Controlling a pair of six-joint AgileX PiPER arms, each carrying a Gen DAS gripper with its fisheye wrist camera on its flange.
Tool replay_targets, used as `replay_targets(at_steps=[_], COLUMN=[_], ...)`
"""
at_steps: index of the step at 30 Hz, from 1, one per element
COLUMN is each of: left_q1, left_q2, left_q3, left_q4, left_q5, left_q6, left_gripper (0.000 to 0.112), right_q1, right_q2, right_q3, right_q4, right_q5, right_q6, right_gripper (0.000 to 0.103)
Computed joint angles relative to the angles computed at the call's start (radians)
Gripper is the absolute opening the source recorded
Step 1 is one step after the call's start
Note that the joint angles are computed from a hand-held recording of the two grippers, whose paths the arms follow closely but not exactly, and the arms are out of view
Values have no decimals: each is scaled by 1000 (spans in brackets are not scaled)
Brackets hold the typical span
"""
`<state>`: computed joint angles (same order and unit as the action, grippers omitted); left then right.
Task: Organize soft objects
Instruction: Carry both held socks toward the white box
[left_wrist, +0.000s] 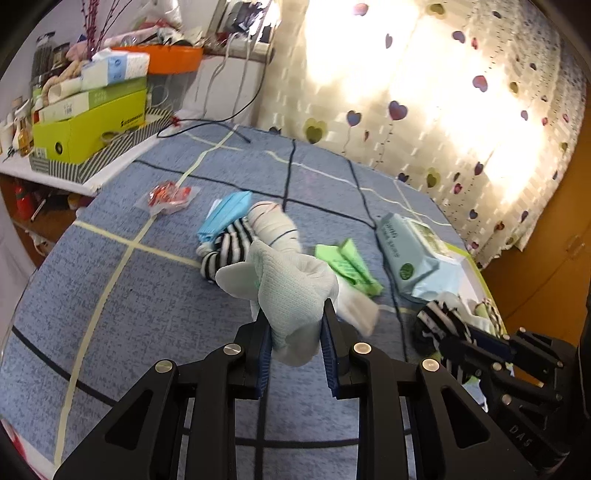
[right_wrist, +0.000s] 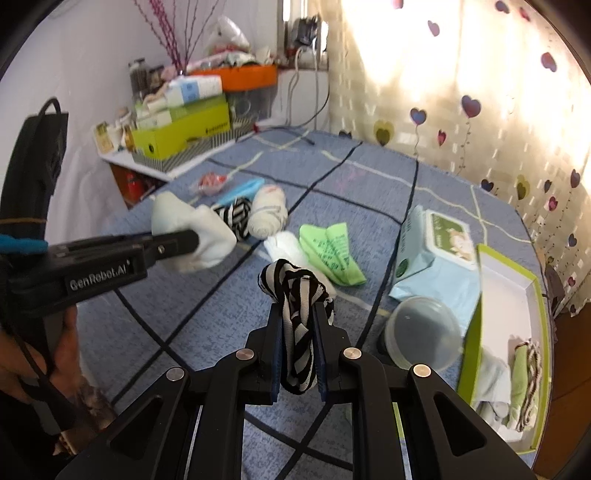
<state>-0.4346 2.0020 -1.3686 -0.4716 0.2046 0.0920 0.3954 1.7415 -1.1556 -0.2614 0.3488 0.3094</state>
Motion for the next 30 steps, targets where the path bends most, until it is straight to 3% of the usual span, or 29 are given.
replay_targets(at_steps=[10, 17, 30], left_q1=[-60, -88, -173], left_q2=[-79, -77, -13], left_q3=[48, 18, -143], left_q4=[125, 187, 287], left_q5=[-32, -8, 75], left_q6=[-111, -166, -232], left_gripper=[25, 25, 25], right_q1=[-37, -87, -259], right_q2=[-157, -227, -337], right_q3=[139, 206, 311], right_q4=[-36, -22, 197], right_q5=[-65, -96, -147], right_q6=[67, 64, -158], right_gripper=[14, 14, 14])
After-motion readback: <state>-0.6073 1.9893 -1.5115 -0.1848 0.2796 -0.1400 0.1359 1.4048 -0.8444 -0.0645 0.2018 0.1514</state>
